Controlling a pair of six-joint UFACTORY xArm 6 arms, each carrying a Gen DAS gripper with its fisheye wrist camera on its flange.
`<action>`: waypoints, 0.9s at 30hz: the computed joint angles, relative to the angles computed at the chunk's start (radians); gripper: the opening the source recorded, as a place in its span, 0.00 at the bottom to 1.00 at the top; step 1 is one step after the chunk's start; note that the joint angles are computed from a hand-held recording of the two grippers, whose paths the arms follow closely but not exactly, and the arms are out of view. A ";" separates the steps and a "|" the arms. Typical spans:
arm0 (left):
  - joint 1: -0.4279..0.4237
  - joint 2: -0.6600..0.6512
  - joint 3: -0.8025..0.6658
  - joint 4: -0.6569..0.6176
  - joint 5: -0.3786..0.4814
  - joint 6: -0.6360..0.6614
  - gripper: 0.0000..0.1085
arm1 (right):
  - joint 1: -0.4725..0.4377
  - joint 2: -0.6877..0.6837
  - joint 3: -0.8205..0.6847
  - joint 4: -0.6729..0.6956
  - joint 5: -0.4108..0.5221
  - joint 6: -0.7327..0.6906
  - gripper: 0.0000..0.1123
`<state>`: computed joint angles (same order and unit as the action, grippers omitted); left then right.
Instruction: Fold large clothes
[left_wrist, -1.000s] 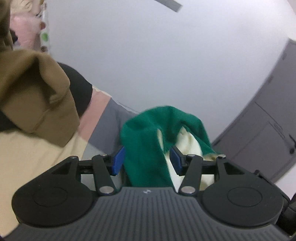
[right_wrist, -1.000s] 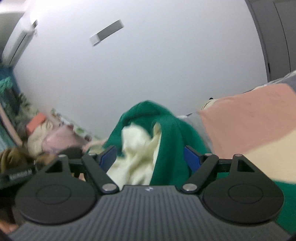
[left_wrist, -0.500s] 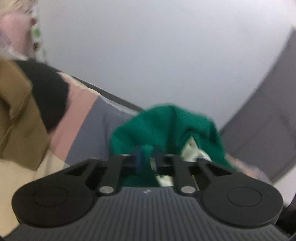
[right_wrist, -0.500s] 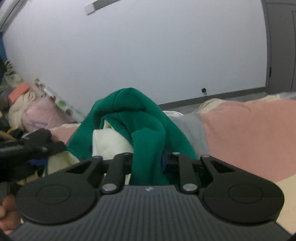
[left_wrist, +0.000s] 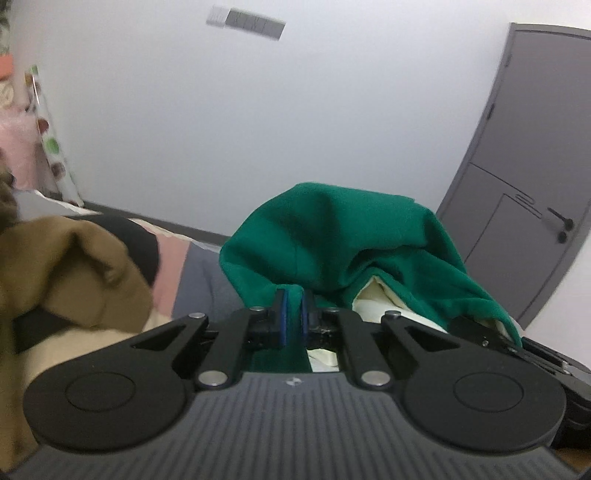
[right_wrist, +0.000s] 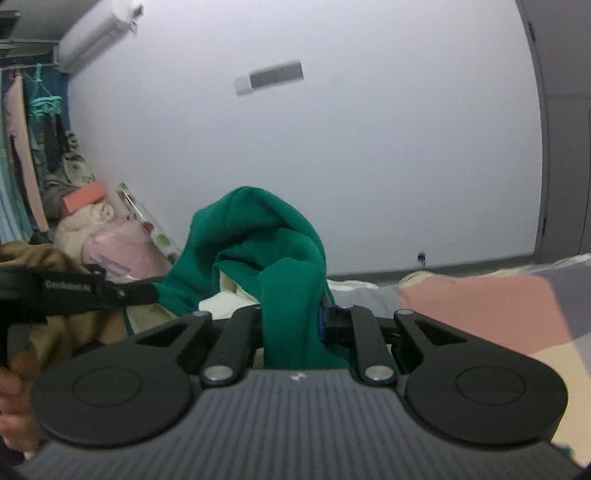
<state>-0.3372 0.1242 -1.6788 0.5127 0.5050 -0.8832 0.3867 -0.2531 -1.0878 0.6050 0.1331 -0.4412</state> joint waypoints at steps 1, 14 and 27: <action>-0.018 -0.057 0.051 0.035 0.004 -0.028 0.08 | 0.008 -0.059 0.051 -0.019 -0.013 0.011 0.14; -0.530 -0.665 0.634 0.373 0.357 -0.543 0.08 | 0.063 -0.965 0.658 -0.567 0.243 0.589 0.14; -0.895 -0.893 0.927 0.480 0.595 -0.916 0.56 | 0.147 -1.475 0.813 -0.608 0.700 0.816 0.53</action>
<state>-1.2319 -0.7689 -0.7517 0.9924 1.1002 -1.7994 0.5338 -1.7280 -0.2751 -0.0035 0.8333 0.3751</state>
